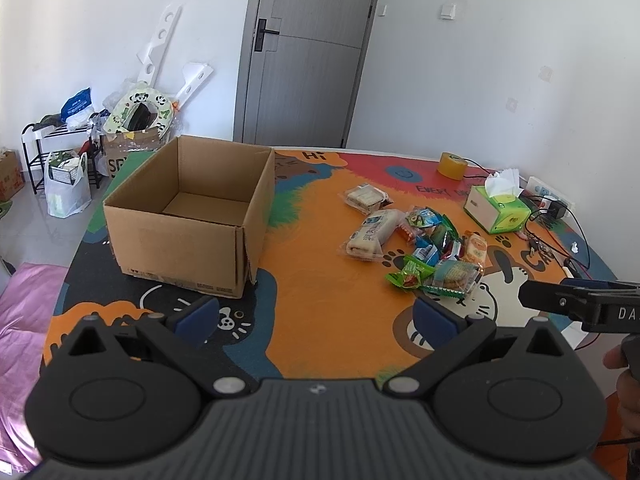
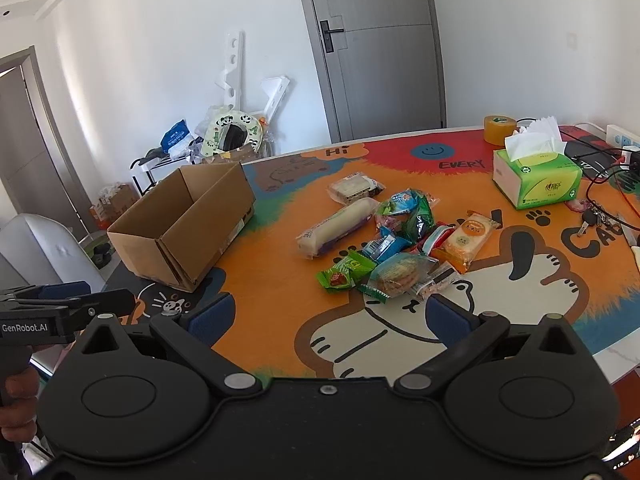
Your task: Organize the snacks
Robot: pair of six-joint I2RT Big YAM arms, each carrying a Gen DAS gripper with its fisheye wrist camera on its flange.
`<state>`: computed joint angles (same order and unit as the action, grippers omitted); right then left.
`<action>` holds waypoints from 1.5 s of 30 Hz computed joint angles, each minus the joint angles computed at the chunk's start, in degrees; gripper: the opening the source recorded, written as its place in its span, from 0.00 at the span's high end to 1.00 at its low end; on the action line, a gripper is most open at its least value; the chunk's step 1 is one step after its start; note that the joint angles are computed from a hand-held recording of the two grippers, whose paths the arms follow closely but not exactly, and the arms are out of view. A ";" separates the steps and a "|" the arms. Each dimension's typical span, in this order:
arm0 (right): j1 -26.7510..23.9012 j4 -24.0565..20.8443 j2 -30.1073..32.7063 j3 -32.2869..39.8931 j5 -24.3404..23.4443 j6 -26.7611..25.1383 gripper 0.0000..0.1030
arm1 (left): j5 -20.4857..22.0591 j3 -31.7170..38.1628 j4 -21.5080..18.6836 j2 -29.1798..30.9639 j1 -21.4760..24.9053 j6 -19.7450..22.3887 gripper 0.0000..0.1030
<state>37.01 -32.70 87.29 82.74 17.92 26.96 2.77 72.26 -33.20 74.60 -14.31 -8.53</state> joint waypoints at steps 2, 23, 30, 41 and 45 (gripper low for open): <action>-0.13 0.20 -0.16 -0.12 0.03 -0.26 0.00 | -0.11 -0.06 0.03 0.02 -0.15 0.26 0.00; -0.32 0.05 0.07 -0.16 0.28 -0.19 0.00 | -0.19 0.33 -0.13 0.77 -1.17 0.41 0.00; -1.66 2.10 0.06 -1.37 -0.76 0.34 0.00 | -0.66 0.67 0.53 1.84 -1.30 -0.19 0.00; -5.47 6.38 2.57 -2.85 -4.76 3.33 0.00 | -2.80 1.43 2.50 4.72 -2.06 -0.97 0.00; -6.44 7.43 3.49 -3.44 -5.17 4.30 0.00 | -3.87 2.39 3.22 6.03 -2.47 -0.24 0.01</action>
